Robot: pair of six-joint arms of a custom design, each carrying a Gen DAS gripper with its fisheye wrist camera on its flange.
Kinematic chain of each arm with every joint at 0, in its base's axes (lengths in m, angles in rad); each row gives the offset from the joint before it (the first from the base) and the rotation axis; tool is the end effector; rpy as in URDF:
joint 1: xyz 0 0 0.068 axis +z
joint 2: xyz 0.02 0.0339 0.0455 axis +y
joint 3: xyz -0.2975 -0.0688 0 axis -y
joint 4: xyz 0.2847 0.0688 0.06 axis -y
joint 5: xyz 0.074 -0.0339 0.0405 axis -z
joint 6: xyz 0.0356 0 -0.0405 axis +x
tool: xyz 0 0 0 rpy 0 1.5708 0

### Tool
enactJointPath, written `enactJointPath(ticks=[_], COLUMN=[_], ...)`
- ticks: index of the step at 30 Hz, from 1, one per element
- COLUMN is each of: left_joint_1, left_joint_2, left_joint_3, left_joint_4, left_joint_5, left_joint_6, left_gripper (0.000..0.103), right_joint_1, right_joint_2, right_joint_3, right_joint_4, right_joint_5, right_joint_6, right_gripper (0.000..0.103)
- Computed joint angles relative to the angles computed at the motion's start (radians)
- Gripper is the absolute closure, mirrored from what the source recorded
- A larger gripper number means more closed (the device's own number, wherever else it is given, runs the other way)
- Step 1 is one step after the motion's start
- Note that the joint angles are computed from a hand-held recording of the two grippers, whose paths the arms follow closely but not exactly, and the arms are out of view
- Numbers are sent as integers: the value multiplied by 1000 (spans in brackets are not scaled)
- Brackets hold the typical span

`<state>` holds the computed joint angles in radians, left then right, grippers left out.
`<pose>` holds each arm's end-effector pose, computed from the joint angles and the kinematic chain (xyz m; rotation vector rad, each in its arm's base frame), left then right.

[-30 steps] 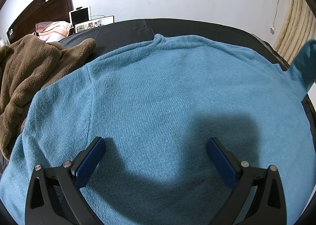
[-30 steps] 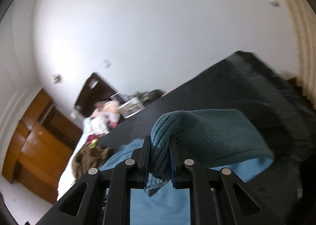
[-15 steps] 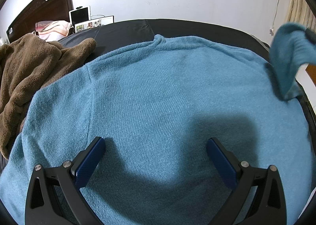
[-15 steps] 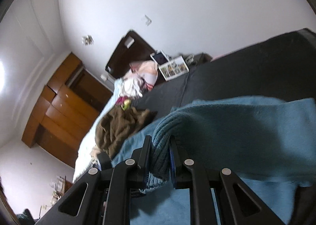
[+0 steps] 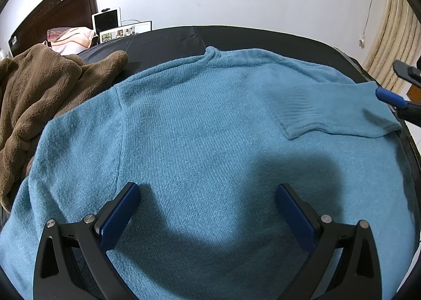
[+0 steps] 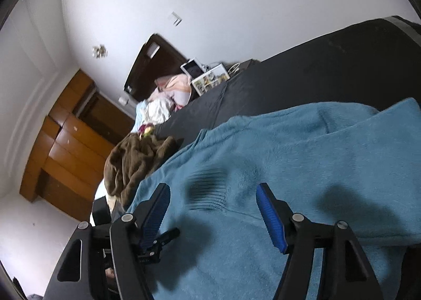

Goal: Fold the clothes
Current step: 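Fold the sleeve across the sweater body with the right gripper and release, then move the left gripper over the folded ribbed cuff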

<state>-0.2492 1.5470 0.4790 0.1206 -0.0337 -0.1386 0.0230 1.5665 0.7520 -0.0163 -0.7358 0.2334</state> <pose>0.2587 -0.0646 0.1014 0.1257 2.5181 -0.1148 0.3248 0.0314 0.1710 -0.1013 2.3423 1.0014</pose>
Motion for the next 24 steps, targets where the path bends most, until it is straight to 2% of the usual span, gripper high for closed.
enactJointPath(ticks=[6, 9, 16, 19, 24], left_joint_1=[6, 6, 32, 26, 30], left_joint_2=[-2, -11, -53, 30, 182], left_joint_3=[2, 18, 116, 209, 340], left_joint_4=[-3, -47, -181, -220, -245], left_joint_5=[12, 29, 234, 327, 424], left_joint_6=[-4, -8, -41, -57, -125], left_gripper=[0, 0, 0, 0, 0], right_joint_1=[16, 21, 57, 56, 13], right_joint_2=[26, 53, 23, -13, -3], right_joint_3=[-55, -71, -105, -131, -123], right_joint_4=[127, 165, 200, 232, 225], right_joint_5=[153, 222, 378, 405, 367], right_joint_6=[12, -6, -62, -55, -22], right_gripper=[33, 33, 33, 33, 30])
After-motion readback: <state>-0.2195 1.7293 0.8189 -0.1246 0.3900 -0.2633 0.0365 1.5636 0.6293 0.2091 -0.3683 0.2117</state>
